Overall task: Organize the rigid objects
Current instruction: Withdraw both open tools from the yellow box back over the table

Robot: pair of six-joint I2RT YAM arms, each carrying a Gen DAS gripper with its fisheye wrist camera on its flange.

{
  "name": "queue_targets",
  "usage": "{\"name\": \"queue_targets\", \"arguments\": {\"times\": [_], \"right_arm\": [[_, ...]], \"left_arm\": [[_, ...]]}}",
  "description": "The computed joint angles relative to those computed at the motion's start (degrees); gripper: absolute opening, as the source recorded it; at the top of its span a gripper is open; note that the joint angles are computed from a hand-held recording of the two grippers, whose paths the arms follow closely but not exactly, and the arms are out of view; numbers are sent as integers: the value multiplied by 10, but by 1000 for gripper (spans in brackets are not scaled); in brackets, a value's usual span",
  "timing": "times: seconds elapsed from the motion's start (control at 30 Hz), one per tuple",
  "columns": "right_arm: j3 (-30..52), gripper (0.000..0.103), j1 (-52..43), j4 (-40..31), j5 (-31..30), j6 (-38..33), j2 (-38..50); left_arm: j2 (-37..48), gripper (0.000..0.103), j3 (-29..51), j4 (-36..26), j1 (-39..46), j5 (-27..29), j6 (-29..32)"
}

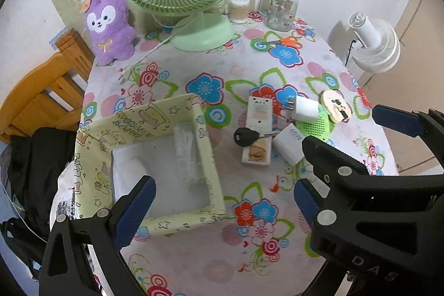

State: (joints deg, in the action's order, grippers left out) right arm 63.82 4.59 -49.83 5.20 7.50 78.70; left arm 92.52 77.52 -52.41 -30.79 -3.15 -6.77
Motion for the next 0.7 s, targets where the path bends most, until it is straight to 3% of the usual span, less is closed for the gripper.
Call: {"name": "queue_targets", "arguments": {"times": [0.7], "right_arm": [[-21, 88, -165, -11, -73, -142, -41]], "left_arm": [[39, 101, 47, -9, -86, -21, -104]]}}
